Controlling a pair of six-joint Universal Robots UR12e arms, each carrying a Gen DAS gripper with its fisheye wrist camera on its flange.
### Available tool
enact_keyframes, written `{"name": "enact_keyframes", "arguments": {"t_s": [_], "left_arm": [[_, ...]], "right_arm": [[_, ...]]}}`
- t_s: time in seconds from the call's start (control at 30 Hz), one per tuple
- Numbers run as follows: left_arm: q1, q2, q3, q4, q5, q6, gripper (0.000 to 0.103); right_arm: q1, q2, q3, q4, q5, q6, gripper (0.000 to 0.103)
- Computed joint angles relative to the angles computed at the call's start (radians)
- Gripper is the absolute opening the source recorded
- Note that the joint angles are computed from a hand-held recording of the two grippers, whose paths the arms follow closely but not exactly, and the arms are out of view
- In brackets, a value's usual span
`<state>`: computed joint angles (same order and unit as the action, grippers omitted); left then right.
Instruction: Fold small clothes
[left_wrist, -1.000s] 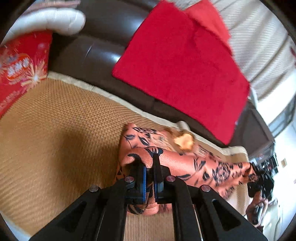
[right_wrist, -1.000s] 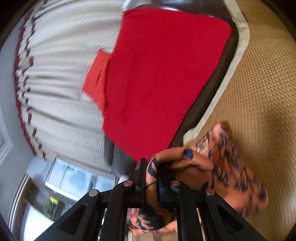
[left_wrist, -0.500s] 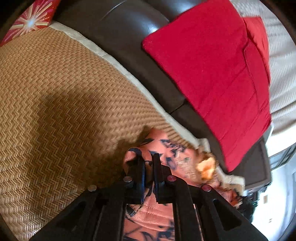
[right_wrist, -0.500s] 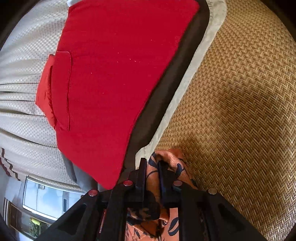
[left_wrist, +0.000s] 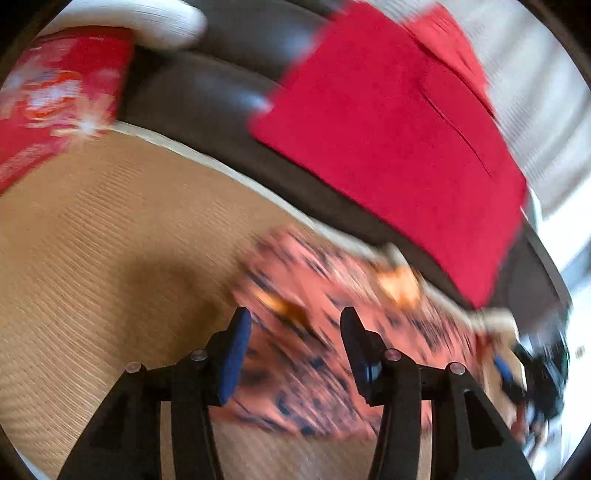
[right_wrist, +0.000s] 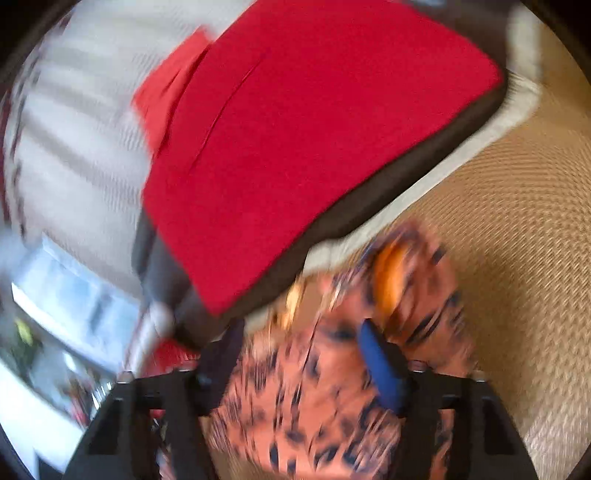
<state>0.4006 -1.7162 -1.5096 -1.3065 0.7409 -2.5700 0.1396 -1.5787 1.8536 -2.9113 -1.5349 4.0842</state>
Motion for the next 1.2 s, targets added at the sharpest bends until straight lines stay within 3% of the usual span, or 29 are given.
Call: {"name": "enact_keyframes", "arguments": {"t_s": [0.03,0.07,0.17,0.27,0.37,0.47,0.6,0.7,0.8,0.87,0.97,1.03,1.13,1.2], "left_arm": [[-0.006,0.007,-0.001,-0.053,0.0,0.064,0.05],[-0.019,0.014,-0.001,-0.107,0.015,0.139,0.05],[-0.049,0.012,0.003,-0.166,0.067,0.211,0.049],[-0.075,-0.019,0.037,-0.214,0.095,0.188,0.049],[-0.089,-0.05,0.066,-0.227,0.083,0.143,0.049],[-0.109,-0.089,0.099,-0.211,0.05,0.078,0.049],[-0.13,-0.121,0.121,-0.14,0.002,-0.009,0.049],[-0.129,-0.126,0.098,0.039,-0.051,-0.137,0.049],[-0.129,-0.132,0.08,0.248,-0.052,-0.279,0.049],[-0.132,-0.141,0.089,0.298,-0.046,-0.327,0.049],[-0.143,-0.145,0.099,0.308,0.0,-0.315,0.049],[-0.159,-0.141,0.098,0.323,0.066,-0.299,0.049],[-0.18,-0.131,0.093,0.332,0.212,-0.272,0.049],[-0.197,-0.13,0.101,0.287,0.352,-0.235,0.049]], "right_arm": [[0.008,0.007,-0.021,0.051,0.025,-0.038,0.037],[0.022,0.019,-0.051,0.128,0.043,-0.082,0.035],[0.044,0.048,-0.097,0.274,0.072,-0.151,0.035],[0.05,0.07,-0.119,0.383,0.088,-0.186,0.035],[0.042,0.101,-0.149,0.413,0.086,-0.199,0.035],[0.026,0.132,-0.169,0.383,0.085,-0.189,0.035],[-0.005,0.17,-0.18,0.269,0.07,-0.173,0.035],[-0.018,0.183,-0.183,0.16,0.04,-0.134,0.035],[-0.024,0.194,-0.175,0.033,-0.013,-0.091,0.036],[-0.026,0.198,-0.17,-0.035,-0.059,-0.078,0.037],[-0.036,0.191,-0.166,-0.049,-0.071,-0.075,0.037],[-0.041,0.189,-0.173,-0.023,-0.046,-0.095,0.037],[-0.04,0.189,-0.19,0.036,-0.008,-0.126,0.037],[-0.038,0.198,-0.21,0.103,0.034,-0.14,0.037]]}}
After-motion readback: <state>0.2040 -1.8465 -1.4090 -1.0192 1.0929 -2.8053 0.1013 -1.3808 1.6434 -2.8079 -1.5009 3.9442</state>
